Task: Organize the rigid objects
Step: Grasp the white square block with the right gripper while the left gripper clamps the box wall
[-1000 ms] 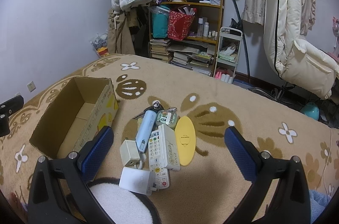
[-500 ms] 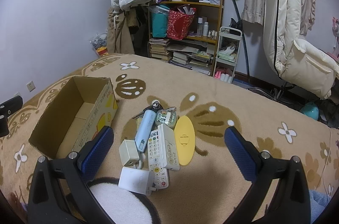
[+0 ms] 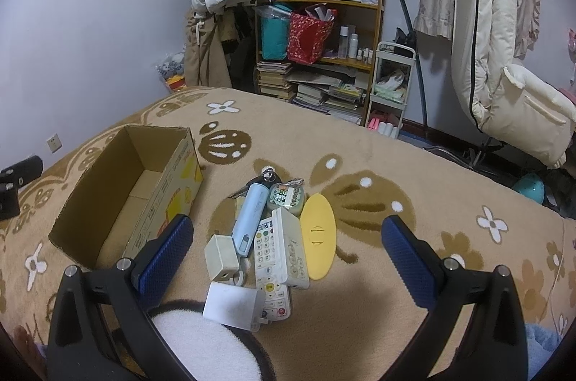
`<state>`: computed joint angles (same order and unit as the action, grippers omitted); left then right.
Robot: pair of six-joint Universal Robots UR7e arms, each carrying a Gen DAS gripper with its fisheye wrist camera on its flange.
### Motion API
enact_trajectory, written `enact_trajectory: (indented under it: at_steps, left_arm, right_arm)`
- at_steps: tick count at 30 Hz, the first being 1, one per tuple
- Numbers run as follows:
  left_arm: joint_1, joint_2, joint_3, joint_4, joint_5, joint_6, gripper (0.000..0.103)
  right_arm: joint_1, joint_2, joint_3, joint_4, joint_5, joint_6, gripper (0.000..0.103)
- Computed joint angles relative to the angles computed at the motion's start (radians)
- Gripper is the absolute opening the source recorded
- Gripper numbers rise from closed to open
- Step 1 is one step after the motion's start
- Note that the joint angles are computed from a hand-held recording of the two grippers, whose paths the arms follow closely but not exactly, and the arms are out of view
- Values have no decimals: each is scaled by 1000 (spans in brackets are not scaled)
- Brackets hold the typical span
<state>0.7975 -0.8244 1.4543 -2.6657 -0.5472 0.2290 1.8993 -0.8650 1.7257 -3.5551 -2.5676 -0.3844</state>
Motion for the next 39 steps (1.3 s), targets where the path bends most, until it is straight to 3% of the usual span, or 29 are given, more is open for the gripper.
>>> enact_trajectory:
  at_steps: [12, 18, 23, 28, 34, 37, 39]
  left_arm:
    - [55, 49, -140, 324, 4, -252, 103]
    - [67, 80, -168, 410, 35, -263, 103]
    - [85, 89, -208, 546, 2, -351, 103]
    - [105, 111, -248, 640, 14, -420, 103]
    - [127, 138, -305, 787, 2, -520, 103]
    - [128, 149, -310, 813, 20, -536, 103]
    - [129, 155, -319, 839, 28, -545, 103]
  right_arm:
    - [-34, 7, -26, 203, 25, 103, 103]
    - [-54, 36, -46, 304, 20, 131, 103]
    - [-65, 53, -56, 393, -5, 155, 103]
    - [-76, 51, -60, 471, -4, 206, 103]
    - [-92, 42, -63, 557, 24, 277, 103]
    - [-101, 33, -48, 557, 74, 295, 103]
    - [-99, 41, -54, 594, 58, 308, 103]
